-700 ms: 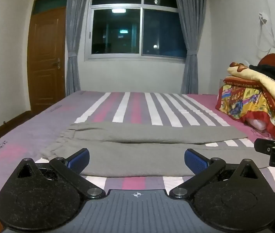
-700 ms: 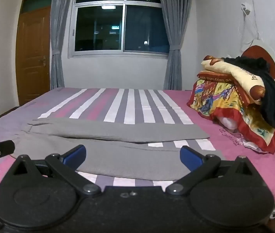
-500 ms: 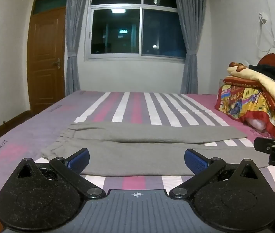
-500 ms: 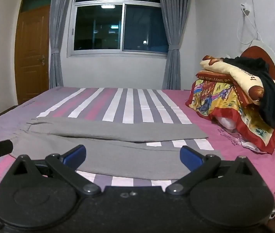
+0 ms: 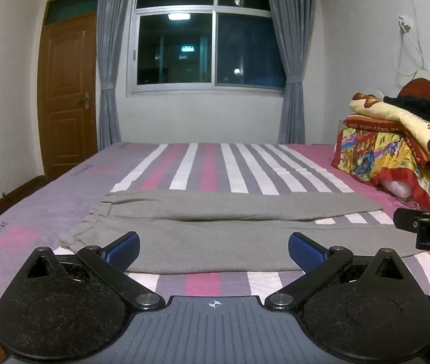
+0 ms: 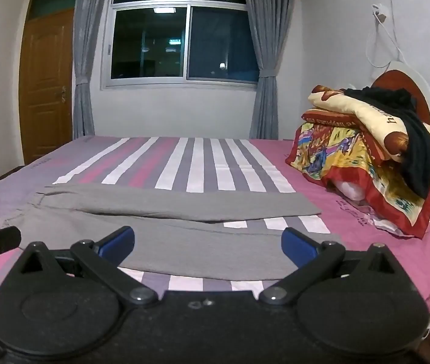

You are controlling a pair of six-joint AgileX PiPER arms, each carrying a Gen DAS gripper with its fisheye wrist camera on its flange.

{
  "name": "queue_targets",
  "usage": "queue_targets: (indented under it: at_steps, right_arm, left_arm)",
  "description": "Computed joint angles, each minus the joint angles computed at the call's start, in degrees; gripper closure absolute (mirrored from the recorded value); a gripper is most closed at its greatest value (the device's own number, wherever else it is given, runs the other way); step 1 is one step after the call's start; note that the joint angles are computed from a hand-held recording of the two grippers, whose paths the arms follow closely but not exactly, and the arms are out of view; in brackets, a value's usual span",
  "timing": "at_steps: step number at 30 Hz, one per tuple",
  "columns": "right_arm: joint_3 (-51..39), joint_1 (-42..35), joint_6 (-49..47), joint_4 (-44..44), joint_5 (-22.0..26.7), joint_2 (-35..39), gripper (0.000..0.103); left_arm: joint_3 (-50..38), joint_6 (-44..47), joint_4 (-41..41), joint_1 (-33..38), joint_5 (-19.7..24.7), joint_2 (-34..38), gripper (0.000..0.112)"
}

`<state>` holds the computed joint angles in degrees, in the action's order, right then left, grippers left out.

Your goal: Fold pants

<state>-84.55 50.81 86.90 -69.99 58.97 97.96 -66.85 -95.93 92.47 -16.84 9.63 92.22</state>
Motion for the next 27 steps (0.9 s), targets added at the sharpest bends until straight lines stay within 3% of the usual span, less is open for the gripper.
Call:
queue_targets:
  at_steps: [27]
  right_arm:
    - [-0.2,0.5,-0.1,-0.4,0.6,-0.3,0.0]
  left_arm:
    - [0.1,-1.5,1.4,-0.1,0.6,-0.2,0.009]
